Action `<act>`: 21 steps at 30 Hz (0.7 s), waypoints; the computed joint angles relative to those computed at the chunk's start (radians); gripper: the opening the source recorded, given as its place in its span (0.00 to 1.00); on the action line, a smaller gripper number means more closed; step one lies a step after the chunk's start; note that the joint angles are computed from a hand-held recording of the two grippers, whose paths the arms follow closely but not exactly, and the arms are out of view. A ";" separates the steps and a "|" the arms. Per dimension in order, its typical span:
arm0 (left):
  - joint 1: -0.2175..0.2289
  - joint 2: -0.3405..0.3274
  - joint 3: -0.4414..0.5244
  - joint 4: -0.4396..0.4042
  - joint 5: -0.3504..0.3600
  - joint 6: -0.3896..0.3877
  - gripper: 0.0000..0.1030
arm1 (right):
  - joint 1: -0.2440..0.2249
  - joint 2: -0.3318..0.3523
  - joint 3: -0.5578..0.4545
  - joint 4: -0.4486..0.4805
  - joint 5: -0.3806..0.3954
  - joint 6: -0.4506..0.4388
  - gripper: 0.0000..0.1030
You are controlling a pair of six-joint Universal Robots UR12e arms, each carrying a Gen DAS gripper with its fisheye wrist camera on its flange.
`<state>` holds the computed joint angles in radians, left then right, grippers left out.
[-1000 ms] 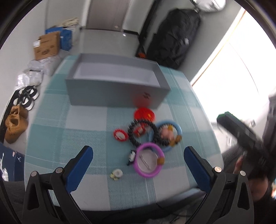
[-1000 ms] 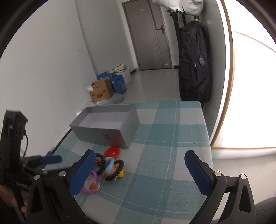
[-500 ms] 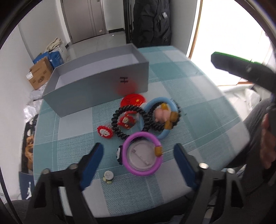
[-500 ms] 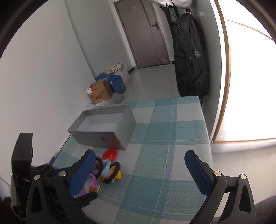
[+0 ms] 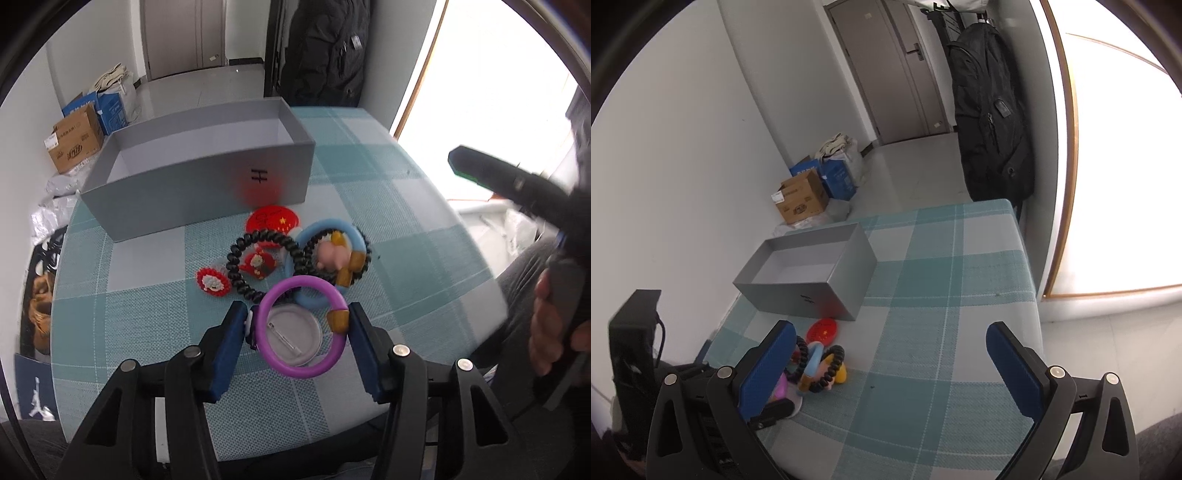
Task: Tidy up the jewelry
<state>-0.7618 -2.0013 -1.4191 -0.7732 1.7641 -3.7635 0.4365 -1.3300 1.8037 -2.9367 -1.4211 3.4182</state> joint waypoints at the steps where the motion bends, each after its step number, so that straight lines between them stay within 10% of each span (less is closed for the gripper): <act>1: 0.003 0.002 -0.002 0.009 -0.004 -0.009 0.48 | 0.000 0.000 0.000 0.003 -0.001 0.000 1.00; 12: 0.033 0.051 -0.073 0.186 0.009 -0.161 0.48 | 0.018 -0.013 0.002 0.068 0.017 -0.070 0.99; 21: 0.047 0.075 -0.120 0.313 0.043 -0.229 0.48 | 0.055 -0.023 0.006 0.101 0.112 -0.117 0.78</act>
